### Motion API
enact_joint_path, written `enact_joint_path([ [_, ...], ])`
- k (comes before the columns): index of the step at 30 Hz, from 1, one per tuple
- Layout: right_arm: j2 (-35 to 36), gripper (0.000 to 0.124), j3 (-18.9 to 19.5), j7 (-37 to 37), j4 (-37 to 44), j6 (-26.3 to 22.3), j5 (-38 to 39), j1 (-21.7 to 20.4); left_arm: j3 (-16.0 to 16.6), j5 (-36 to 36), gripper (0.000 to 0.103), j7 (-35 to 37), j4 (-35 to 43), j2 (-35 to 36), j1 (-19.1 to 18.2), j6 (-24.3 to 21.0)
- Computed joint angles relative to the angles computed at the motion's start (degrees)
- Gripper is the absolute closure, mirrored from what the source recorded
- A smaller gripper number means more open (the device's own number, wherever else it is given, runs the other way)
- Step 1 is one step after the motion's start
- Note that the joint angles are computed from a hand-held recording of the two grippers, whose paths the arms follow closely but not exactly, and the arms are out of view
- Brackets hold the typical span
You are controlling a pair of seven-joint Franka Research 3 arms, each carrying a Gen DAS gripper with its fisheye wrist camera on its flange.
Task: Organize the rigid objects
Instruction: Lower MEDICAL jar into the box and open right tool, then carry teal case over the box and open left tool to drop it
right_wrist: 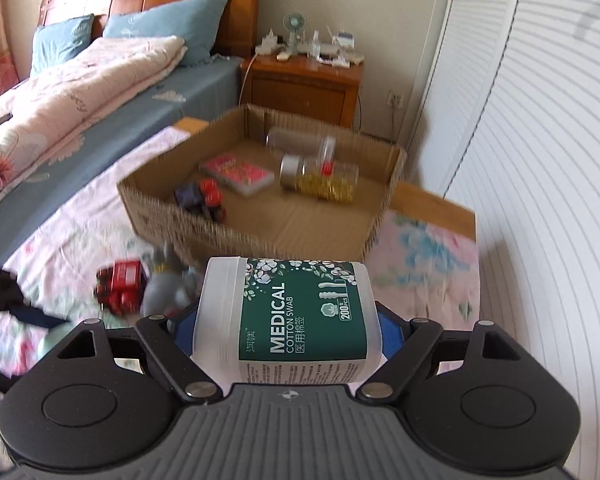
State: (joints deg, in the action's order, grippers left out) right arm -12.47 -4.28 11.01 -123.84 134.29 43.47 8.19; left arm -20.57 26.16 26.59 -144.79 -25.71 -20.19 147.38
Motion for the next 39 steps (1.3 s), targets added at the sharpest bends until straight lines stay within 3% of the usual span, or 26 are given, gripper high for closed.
enact_joint_path([
  [11, 10.47, 0.038, 4.24, 6.63, 11.61, 4.02, 1.48, 2.59, 0.5, -0.1, 0.052, 0.69, -1.68, -2.95, -0.04, -0.66],
  [18, 13.37, 0.03, 5.61, 10.91, 12.48, 9.06, -0.41, 2.61, 0.77, -0.59, 0.052, 1.27, -2.69, -3.94, 0.37, 0.1],
  [32, 4.33, 0.021, 3.07, 8.91, 2.62, 6.49, 0.44, 1.67, 0.34, 0.77, 0.052, 2.23, -0.18, -3.91, 1.8, -1.26],
  [39, 0.06, 0.021, 1.37, 10.99, -4.6, 8.71, 1.17, 1.31, 0.82, 2.44, 0.052, 3.78, 2.83, -2.49, 3.32, -2.62],
])
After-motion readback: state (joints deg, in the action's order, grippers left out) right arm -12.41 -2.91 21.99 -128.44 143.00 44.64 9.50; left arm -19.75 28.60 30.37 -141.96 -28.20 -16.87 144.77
